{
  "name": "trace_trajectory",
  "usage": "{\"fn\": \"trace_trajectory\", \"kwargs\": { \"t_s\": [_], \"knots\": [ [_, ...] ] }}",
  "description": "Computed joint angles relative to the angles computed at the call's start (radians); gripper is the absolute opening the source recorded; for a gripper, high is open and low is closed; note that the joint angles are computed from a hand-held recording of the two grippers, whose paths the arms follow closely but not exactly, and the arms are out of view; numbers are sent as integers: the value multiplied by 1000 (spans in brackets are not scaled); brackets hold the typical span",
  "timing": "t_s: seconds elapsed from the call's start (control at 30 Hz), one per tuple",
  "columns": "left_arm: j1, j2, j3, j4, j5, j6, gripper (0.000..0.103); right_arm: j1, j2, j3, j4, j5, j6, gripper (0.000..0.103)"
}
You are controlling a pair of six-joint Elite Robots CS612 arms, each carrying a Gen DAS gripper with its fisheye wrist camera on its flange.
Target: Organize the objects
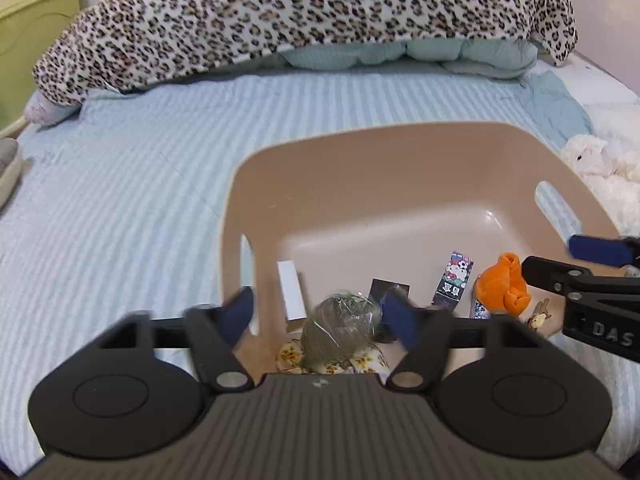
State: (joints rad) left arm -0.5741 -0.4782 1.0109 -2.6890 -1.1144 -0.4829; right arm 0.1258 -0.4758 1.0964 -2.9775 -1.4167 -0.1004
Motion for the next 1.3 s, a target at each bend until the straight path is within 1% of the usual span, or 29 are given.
{"fn": "trace_trajectory", "kwargs": {
  "t_s": [0.07,0.1,0.13,0.2,0.27,0.3,0.5,0.57,0.63,0.73,0.9,0.97,1.1,1.2,1.3],
  "knots": [
    [-5,-17,23,-12,4,2,76,-1,-16,21,-17,-4,-3,72],
    [-6,-26,36,-20,4,6,76,-1,-25,32,-24,-5,-3,74],
    [-8,-35,48,-28,5,6,80,-2,-34,45,-30,-4,-6,78],
    [-14,-51,73,-41,19,0,87,-3,-54,73,-37,-3,-13,81],
    [-19,-68,100,-59,27,-5,89,-3,-72,99,-40,-4,-20,91],
    [-22,-76,112,-64,27,-6,89,-2,-82,113,-40,-9,-19,93],
    [-38,-124,187,-87,41,-22,89,-2,-135,201,-60,-2,-16,94],
    [-44,-140,212,-92,41,-32,89,-2,-150,225,-72,-5,-13,97],
    [-49,-155,236,-95,37,-45,89,-4,-164,249,-81,2,-10,98],
    [-56,-176,271,-111,33,-58,89,-7,-183,289,-118,20,-2,98],
    [-69,-209,329,-137,40,-87,89,-7,-216,348,-158,15,-3,101],
    [-73,-220,347,-150,35,-88,89,-6,-227,368,-170,14,0,102],
    [-81,-242,384,-173,26,-92,89,-8,-250,404,-168,25,-2,102],
    [-90,-256,405,-174,34,-92,89,-9,-266,429,-172,27,-13,103],
    [-94,-269,421,-174,17,-85,89,-10,-281,451,-174,27,-17,103]
  ]
}}
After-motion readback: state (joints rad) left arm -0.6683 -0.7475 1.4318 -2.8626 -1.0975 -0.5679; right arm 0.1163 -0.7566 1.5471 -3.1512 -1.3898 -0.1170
